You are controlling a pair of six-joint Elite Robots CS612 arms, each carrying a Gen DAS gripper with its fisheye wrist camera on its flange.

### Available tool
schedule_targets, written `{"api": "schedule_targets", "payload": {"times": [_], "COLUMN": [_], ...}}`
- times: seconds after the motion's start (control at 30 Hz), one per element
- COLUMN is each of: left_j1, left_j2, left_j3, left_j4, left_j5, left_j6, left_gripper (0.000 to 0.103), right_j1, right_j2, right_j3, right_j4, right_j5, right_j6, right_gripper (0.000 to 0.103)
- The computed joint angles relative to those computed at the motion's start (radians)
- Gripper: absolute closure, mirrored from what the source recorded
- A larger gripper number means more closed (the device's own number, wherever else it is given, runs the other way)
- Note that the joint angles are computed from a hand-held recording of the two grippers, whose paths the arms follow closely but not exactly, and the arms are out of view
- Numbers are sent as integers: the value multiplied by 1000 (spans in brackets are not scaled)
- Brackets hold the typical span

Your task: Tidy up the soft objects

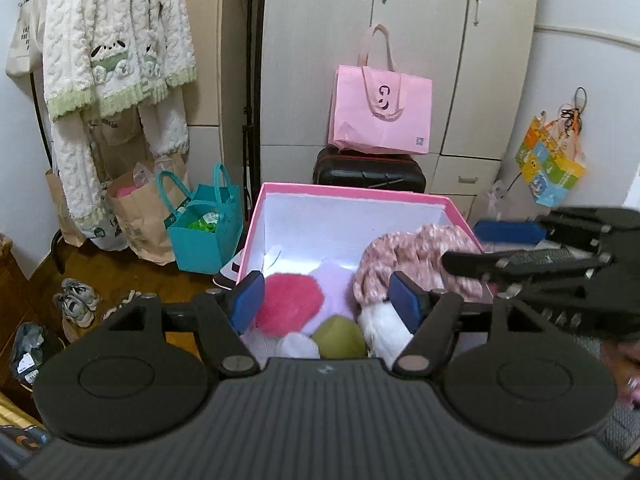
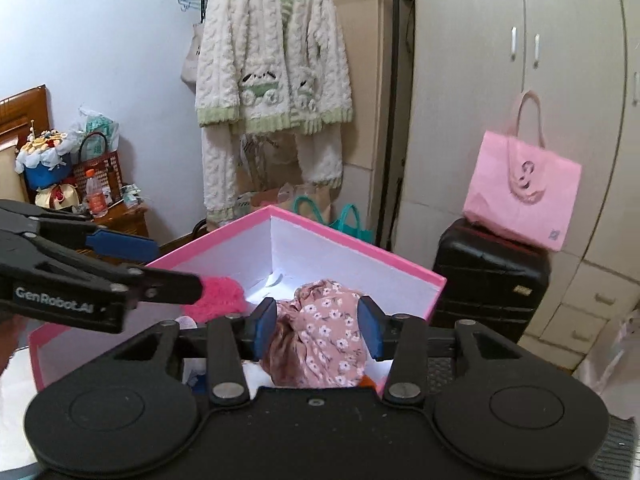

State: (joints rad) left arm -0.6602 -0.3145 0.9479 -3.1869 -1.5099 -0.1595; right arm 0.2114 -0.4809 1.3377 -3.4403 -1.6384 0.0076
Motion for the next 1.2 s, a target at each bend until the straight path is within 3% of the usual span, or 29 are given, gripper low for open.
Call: {"api": "schedule_targets", "payload": {"times": [0.07, 0.27, 0.33, 0.53, 0.7, 0.8, 0.9, 1.1, 1.2], "left_j1": [-5, -32, -37, -53, -83, -97, -102, -105, -110], "left_j2": [-15, -57, -78, -135, -180, -198, -212, -226, -226], "left_j3": [29, 87, 118, 248, 355, 395, 421, 448, 460], "left_j4": [-5, 46, 54, -96, -226, -280, -304, -296, -291], "left_j5": [14, 110, 124, 155, 194, 207, 204, 223, 256], "left_j6": [-1, 42, 53, 77, 180, 200, 189, 124, 105], "left_gripper": [26, 10, 9, 8, 2, 1, 0, 0, 0], "right_j1": [6, 22, 31, 53, 73, 85, 93, 105, 107], "right_j2": [-12, -54, -67, -111, -146, -162, -180, -205, -213], "right_j3": [24, 88, 110, 200, 276, 316, 349, 397, 422], "right_j4": [-31, -68, -72, -123, -194, -241, -256, -249, -267], "right_j5": [-25, -77, -100, -128, -118, -114, -117, -201, -235], "right_j6": [-1, 5, -1, -4, -14, -30, -25, 23, 58], "right_gripper": [43, 40, 38, 37, 36, 33, 30, 28, 11]}}
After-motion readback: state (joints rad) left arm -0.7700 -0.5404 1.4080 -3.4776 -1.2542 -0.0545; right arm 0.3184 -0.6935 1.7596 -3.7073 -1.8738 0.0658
